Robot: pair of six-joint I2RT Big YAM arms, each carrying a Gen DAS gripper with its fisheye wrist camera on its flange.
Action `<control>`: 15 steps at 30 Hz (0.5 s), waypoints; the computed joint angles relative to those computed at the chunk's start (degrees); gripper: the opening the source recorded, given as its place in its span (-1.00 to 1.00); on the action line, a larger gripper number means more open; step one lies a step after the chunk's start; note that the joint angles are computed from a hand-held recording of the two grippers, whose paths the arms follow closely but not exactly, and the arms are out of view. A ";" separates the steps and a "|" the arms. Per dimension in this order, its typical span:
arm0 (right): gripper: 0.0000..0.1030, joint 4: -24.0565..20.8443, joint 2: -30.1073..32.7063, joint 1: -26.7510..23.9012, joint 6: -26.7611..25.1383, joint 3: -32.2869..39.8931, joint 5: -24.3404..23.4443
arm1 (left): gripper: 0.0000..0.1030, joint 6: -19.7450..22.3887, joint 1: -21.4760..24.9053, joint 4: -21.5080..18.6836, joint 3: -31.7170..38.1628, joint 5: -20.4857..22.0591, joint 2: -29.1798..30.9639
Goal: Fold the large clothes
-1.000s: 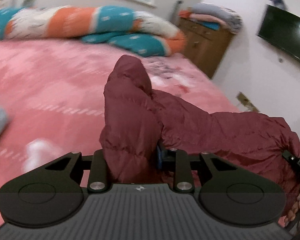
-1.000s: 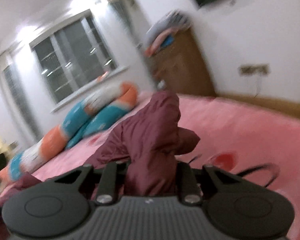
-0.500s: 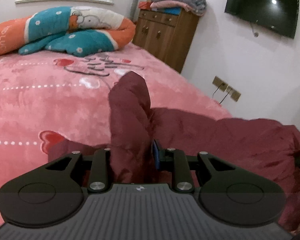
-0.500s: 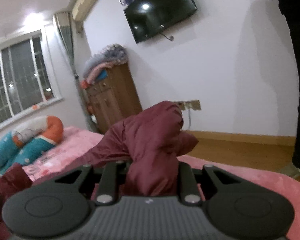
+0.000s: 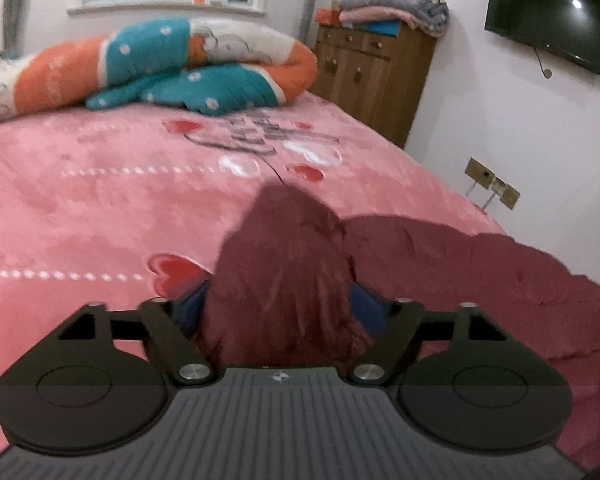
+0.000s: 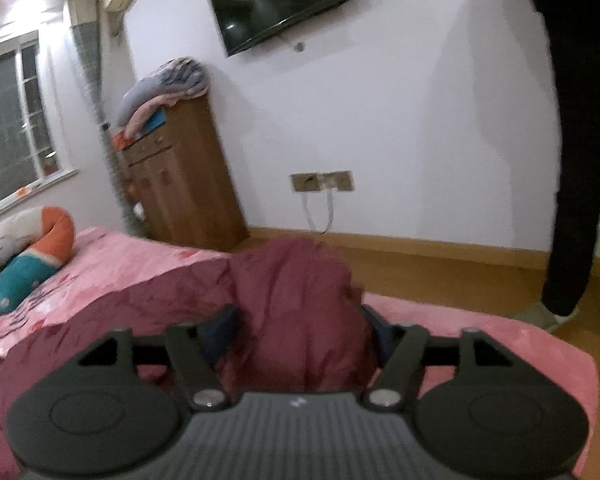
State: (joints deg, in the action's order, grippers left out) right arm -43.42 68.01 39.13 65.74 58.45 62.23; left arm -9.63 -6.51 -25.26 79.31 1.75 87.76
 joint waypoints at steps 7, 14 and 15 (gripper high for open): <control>0.48 -1.41 -3.25 4.71 2.98 -0.83 8.59 | 0.94 4.22 0.36 -3.19 -4.31 -0.73 -7.84; 0.53 -7.83 -3.18 10.42 7.76 1.24 6.87 | 1.00 3.85 1.07 -6.35 -12.21 1.03 -17.71; 0.53 -8.32 -3.10 10.97 8.15 1.46 5.73 | 1.00 3.60 1.08 -6.87 -13.40 0.62 -19.29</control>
